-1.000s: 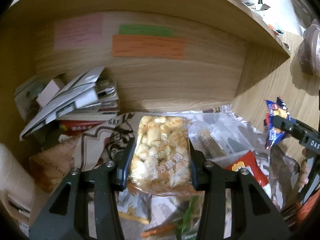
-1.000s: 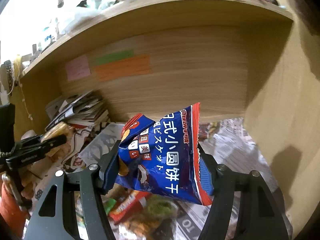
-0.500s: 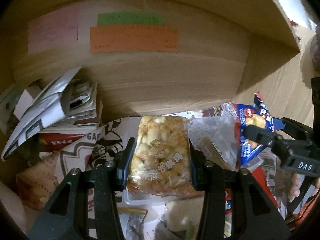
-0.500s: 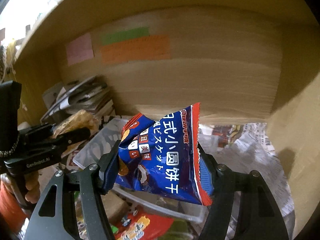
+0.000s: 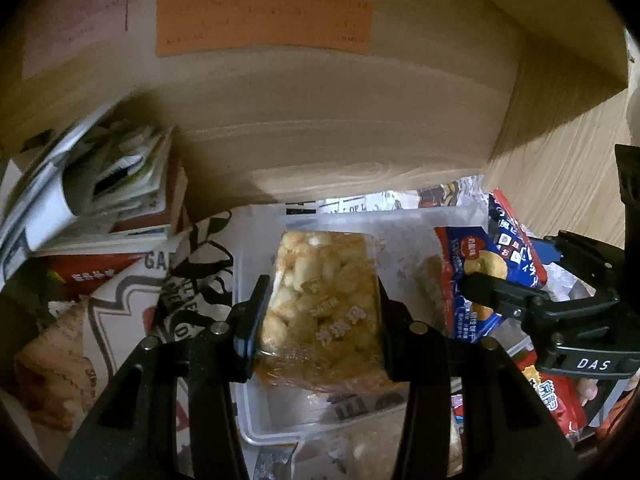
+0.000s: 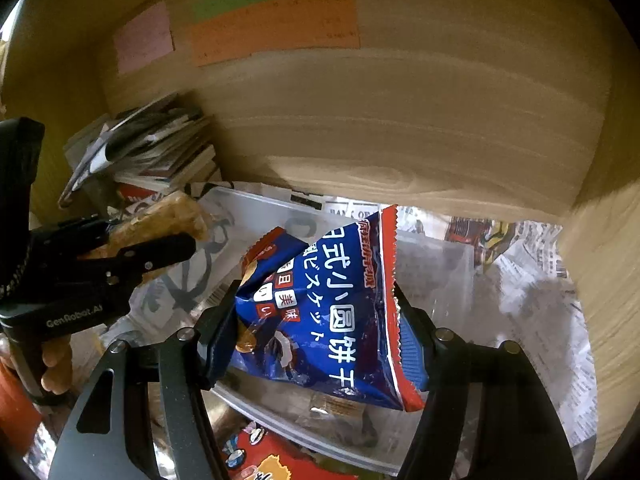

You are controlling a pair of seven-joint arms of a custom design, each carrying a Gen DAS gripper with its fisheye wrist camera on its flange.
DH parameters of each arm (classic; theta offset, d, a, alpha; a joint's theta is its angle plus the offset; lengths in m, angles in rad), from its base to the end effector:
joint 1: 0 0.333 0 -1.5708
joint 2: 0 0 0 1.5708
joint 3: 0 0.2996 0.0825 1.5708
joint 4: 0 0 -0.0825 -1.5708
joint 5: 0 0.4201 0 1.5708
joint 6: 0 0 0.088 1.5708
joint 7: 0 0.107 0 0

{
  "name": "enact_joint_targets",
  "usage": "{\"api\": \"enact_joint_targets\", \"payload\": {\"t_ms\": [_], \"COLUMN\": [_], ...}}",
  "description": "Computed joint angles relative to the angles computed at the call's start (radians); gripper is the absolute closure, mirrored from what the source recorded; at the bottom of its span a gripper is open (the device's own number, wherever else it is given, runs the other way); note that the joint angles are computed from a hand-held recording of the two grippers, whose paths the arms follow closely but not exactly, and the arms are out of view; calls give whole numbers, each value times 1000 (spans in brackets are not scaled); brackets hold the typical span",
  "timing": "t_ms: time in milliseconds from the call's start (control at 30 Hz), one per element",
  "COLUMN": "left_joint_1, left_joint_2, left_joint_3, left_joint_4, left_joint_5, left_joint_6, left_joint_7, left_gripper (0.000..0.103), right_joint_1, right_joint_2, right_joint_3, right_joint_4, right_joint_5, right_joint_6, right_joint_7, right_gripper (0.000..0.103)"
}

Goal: Organize snacks
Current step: 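Lift both packs into the clear box and release them, then grasp the yellow fries pack with the left tool while the right tool grasps the red snack bag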

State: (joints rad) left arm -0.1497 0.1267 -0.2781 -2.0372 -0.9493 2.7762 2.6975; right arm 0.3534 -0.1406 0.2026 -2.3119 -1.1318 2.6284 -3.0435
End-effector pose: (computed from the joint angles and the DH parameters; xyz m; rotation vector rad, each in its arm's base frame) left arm 0.5960 -0.2283 0.4030 -1.0840 2.4616 -1.1241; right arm 0.4565 0.3104 0.4011 -1.5250 1.8795 -0.7839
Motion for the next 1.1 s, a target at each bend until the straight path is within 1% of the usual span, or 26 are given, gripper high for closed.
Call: {"api": "enact_joint_targets", "payload": {"t_ms": [33, 133, 167, 233, 267, 400, 500, 600, 667, 733, 933, 1100], "left_joint_1": [-3, -5, -4, 3, 8, 13, 11, 2, -8, -17, -35, -38], "left_joint_2": [5, 18, 21, 23, 20, -14, -54, -110, -143, -178, -245, -280], "left_joint_3": [3, 6, 8, 6, 4, 1, 11, 33, 54, 76, 130, 165], "left_joint_4": [3, 15, 20, 27, 27, 2, -30, -76, -103, -136, -214, -271], "left_joint_5": [20, 75, 94, 95, 87, 43, -9, -84, -120, -151, -166, -158], "left_joint_6": [-3, -25, -40, -63, -69, -57, -55, -49, -51, -49, -46, -46], "left_joint_7": [-17, -74, -100, -121, -118, -79, -25, 49, 81, 111, 150, 165], "left_gripper": [58, 57, 57, 55, 55, 55, 55, 54, 49, 47, 44, 43], "right_joint_1": [0, -2, -3, -5, -6, -5, -1, 4, 5, 8, 21, 38], "right_joint_2": [3, 3, -3, -12, -26, -59, -96, -134, -157, -177, -233, -247], "right_joint_3": [-2, -4, -1, 3, 8, 23, 43, 62, 74, 87, 127, 150], "right_joint_4": [1, 0, -3, -8, -16, -35, -55, -79, -97, -113, -160, -183], "right_joint_5": [5, 10, -4, -22, -46, -66, -78, -83, -86, -85, -73, -50], "right_joint_6": [4, 10, 6, 2, -3, -28, -67, -87, -96, -103, -136, -157], "right_joint_7": [-4, -8, 9, 33, 62, 89, 107, 127, 144, 159, 193, 226], "right_gripper": [37, 36, 33, 22, 21, 21, 21, 21, 21, 21, 21, 20]}}
